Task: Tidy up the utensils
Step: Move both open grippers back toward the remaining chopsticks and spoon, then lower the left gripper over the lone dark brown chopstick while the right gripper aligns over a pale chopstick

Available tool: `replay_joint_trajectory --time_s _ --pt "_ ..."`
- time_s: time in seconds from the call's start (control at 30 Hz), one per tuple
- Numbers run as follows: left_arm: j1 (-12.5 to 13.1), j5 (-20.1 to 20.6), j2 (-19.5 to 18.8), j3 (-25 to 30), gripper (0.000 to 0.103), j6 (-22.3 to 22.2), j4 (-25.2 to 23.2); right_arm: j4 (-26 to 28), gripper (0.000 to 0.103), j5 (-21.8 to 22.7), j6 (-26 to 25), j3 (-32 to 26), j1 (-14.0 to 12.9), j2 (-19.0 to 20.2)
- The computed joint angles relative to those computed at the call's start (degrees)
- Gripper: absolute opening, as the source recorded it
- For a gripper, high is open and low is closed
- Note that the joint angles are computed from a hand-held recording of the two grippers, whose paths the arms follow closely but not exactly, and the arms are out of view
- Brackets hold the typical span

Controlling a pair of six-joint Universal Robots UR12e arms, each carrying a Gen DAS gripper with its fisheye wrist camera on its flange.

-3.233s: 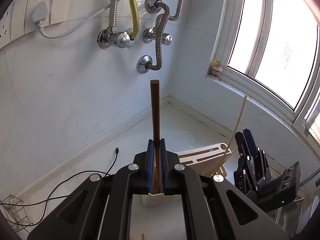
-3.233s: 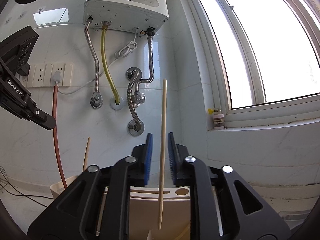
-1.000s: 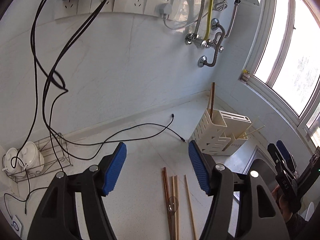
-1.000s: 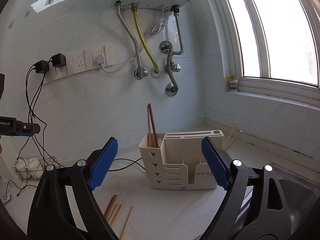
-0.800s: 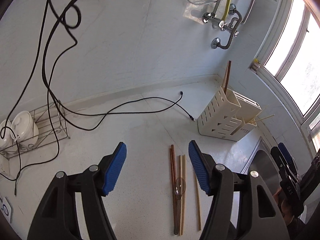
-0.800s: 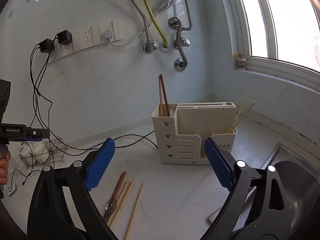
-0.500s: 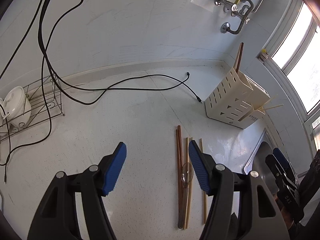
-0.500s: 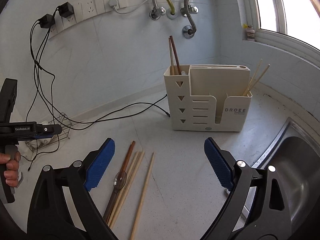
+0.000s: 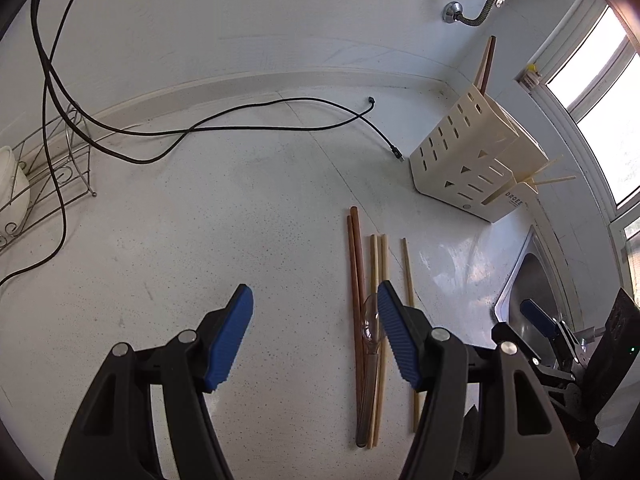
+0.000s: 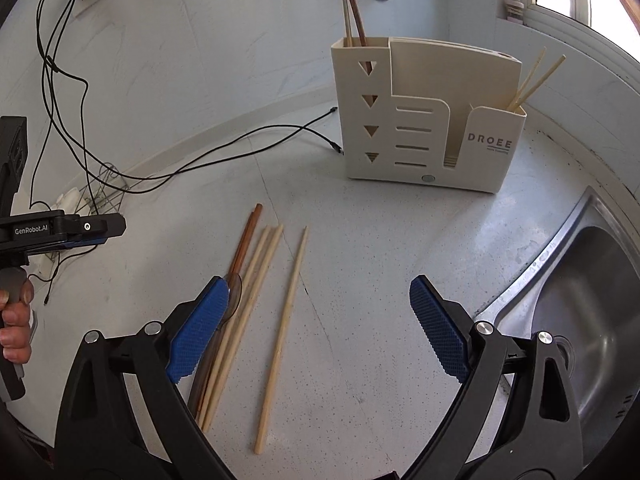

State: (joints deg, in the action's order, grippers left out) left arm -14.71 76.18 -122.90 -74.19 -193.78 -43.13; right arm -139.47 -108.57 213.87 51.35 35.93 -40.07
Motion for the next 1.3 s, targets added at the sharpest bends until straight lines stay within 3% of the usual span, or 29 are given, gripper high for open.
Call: replay_joint_trajectory --time_s 0.4,0.6,0.67,0.73,1.17,1.3 --pt "-0.17 -4.49 -4.96 7.26 0.064 4.65 -11.70 12.59 0.076 7.21 -0.27 -5.25 -0.37 2.68" --pt "-0.22 -5.40 -7.49 11.04 0.064 6.24 -16.99 16.09 0.074 6.94 -1.41 -6.94 -0.18 3.51" --pt "-0.21 -5.38 -8.19 12.05 0.064 6.15 -18.37 17.02 0.066 7.67 -2.06 -7.49 -0.28 3.78" --pt "-0.40 -4.51 -8.86 13.17 0.064 6.63 -19.62 18.60 0.061 7.89 -2.94 -8.42 -0.27 4.23" --pt "-2.02 1.32 -11.60 17.96 0.064 10.24 -24.00 26.68 0.055 8.59 -5.28 -14.65 -0.24 6.89" --pt "-2.34 2.85 -12.26 19.25 0.064 10.40 -25.29 31.16 0.053 11.83 -4.31 -18.76 -0.84 8.46"
